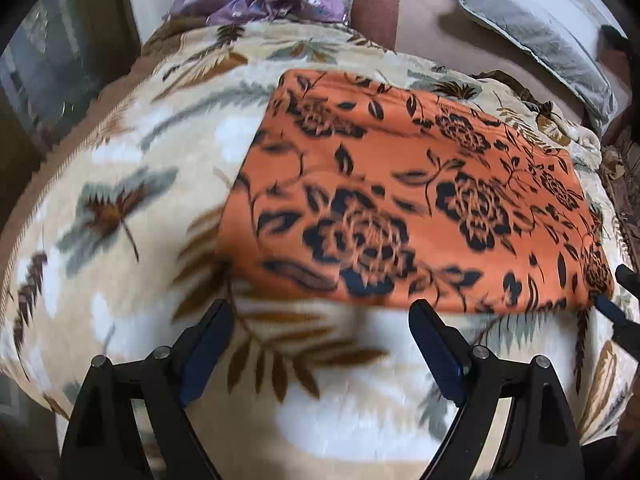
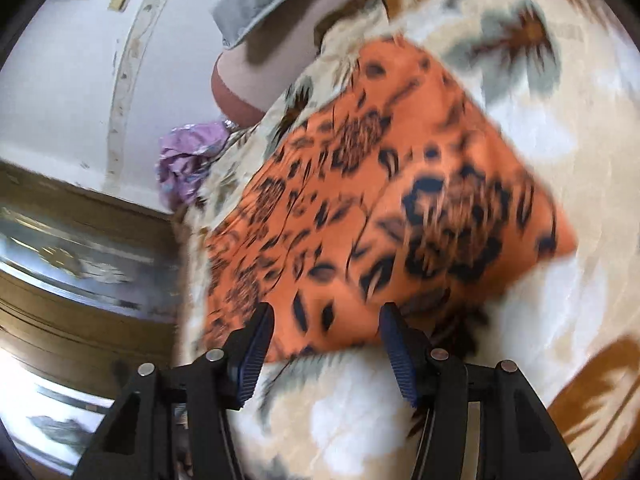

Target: Fold small clothes

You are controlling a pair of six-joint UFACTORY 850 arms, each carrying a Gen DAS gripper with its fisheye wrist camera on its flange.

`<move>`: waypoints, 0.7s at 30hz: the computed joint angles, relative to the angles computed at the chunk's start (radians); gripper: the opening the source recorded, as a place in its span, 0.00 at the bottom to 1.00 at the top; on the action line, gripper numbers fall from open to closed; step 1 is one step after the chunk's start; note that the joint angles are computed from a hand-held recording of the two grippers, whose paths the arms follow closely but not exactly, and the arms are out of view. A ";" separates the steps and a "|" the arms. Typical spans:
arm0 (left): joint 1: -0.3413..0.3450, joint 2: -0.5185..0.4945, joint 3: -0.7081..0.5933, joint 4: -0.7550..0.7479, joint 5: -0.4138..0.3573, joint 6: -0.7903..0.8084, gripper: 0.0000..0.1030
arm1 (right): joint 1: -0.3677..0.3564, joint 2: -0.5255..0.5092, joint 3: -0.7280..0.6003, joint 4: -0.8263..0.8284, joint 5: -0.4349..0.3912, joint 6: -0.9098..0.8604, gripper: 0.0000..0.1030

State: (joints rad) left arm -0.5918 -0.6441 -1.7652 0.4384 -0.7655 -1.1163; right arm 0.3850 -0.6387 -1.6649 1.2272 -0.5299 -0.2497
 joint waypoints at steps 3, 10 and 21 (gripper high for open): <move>0.027 -0.003 0.017 -0.149 0.043 0.079 0.88 | 0.005 0.013 0.049 0.053 0.011 0.000 0.60; 0.087 0.010 0.066 -0.375 0.262 0.136 0.88 | -0.013 -0.029 0.056 0.171 0.019 0.050 0.60; 0.117 0.001 0.103 -0.213 0.496 -0.191 0.82 | -0.009 -0.114 -0.036 0.488 0.186 -0.175 0.61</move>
State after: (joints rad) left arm -0.4752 -0.6435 -1.6618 0.2258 -0.2693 -1.3074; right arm 0.3758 -0.7527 -1.7012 1.7148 -0.3436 -0.4251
